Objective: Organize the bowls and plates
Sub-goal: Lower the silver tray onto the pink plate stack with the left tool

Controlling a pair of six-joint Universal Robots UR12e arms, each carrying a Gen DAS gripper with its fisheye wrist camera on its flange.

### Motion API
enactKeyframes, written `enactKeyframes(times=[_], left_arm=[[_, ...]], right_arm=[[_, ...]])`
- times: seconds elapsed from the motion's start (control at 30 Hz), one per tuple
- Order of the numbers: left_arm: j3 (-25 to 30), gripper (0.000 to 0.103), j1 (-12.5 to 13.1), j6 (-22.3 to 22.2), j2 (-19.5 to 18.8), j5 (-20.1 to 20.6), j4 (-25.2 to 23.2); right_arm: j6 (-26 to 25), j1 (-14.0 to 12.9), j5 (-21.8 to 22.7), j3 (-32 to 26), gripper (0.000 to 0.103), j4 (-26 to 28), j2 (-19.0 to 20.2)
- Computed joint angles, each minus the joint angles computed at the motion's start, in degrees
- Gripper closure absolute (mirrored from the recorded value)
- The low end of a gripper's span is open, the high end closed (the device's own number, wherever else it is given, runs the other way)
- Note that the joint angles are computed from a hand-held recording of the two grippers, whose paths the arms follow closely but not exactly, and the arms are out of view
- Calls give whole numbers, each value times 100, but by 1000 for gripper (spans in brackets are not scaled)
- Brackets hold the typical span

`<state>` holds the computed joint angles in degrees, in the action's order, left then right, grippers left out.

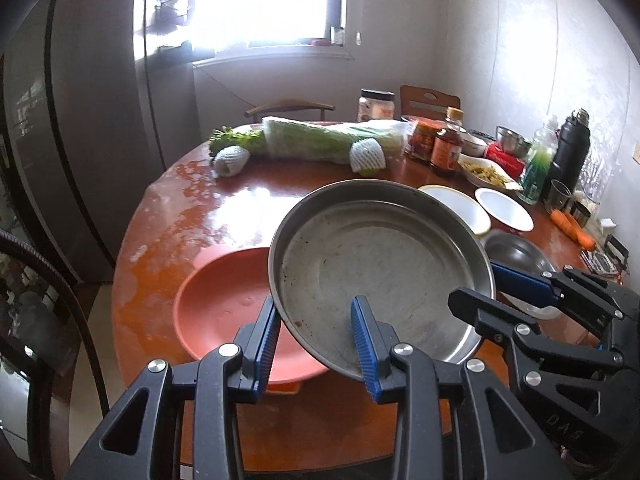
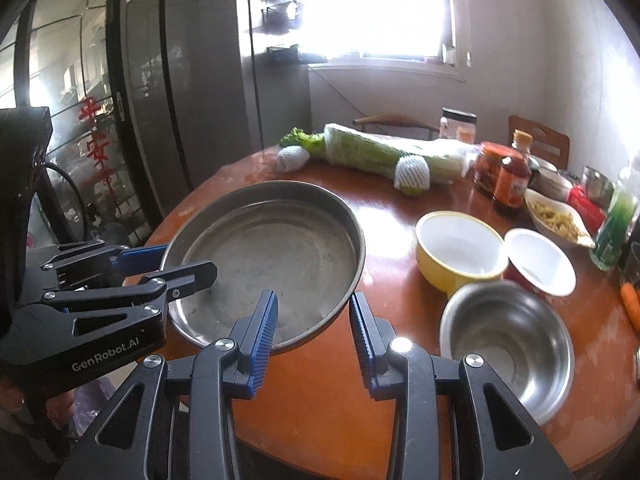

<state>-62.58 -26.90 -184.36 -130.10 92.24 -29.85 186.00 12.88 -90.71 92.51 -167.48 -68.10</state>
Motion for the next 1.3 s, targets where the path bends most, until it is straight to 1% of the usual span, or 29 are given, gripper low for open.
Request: enactKeyframes(times=[0.43,0.67,0.9,1.17,1.3], left_arm=[[-35,66,169,-210,29,136,93],[14,66,247,-225,1,330,33],[113,66,317,-279,-100,311,-118],[150,66,330,-283,-180,258,-266],[134,66,315,-255,-206,313,-264]], right_arm=[[-279,100,180,-519,65,180,312],[-424,156,266,-875,65,316,537],[-451,193,335,-1141,65,491,728],[-402,188,372,-1174,65,688,815],[-395,190,375,-1157,65,762,833]])
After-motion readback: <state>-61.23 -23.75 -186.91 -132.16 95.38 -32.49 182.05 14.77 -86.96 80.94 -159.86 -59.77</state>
